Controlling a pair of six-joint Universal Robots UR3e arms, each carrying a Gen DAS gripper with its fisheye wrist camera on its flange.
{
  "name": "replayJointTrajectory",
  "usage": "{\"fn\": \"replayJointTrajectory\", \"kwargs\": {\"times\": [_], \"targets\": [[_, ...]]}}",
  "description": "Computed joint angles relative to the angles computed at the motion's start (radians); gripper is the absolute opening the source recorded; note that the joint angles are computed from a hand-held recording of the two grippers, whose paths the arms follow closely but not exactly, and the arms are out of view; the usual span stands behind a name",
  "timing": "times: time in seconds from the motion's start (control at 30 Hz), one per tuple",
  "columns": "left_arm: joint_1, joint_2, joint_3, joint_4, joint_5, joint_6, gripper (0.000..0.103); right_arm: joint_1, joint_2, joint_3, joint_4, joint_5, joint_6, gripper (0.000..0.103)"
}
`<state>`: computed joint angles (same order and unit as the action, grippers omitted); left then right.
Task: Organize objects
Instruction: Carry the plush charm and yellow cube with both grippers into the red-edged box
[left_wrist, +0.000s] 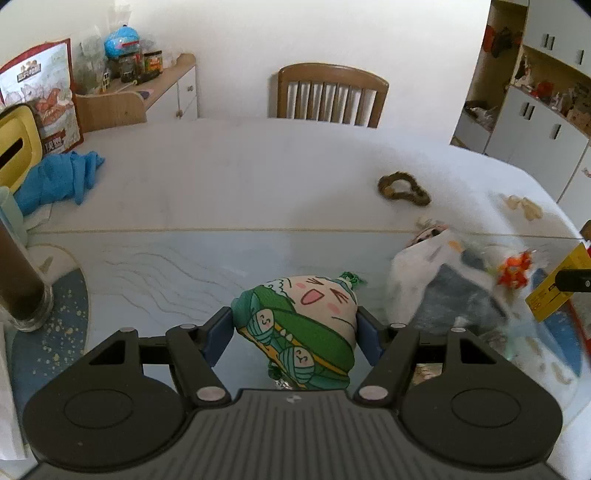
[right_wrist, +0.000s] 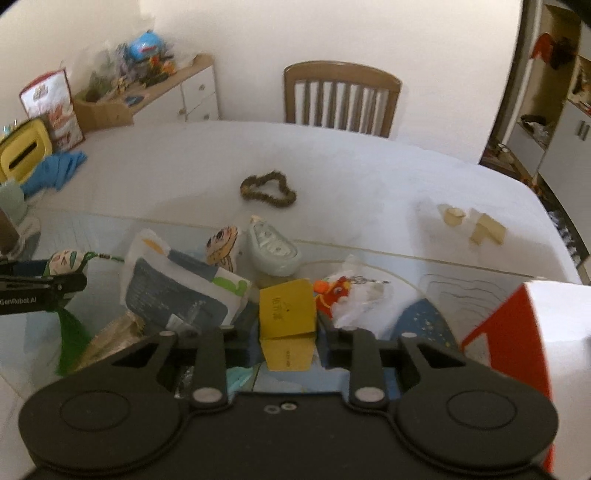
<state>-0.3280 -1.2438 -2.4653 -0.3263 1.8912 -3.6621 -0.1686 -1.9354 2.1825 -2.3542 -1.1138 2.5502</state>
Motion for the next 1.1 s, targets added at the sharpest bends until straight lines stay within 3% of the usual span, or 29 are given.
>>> {"fn": "replayJointTrajectory", "kwargs": {"times": [0.27,0.53,0.77,0.93,1.1], "targets": [[-0.088,0.071,0.172,-0.184,0.009,-0.038,0.07,-0.209,-0.228,-0.105,0.391,0.125,-0.11,0.028],[-0.236,-0.07,0.441,-0.302,0.06,-0.071,0.07,-0.573,-0.374,-0.297,0.953,0.28,-0.459,0.028],[-0.372,-0.287,0.7,-0.361,0.114,-0.105,0.07,-0.885,-0.336,-0.475,1.372,0.326,-0.831,0.029],[-0.454,-0.48,0.931,-0.404,0.132,-0.115,0.07,-1.007,-0.245,-0.559,1.475,0.333,-0.977,0.029],[-0.507,-0.683,1.208,-0.486,0.137,-0.118,0.07,-1.053,-0.131,-0.586,1.404,0.335,-1.011,0.029]]}}
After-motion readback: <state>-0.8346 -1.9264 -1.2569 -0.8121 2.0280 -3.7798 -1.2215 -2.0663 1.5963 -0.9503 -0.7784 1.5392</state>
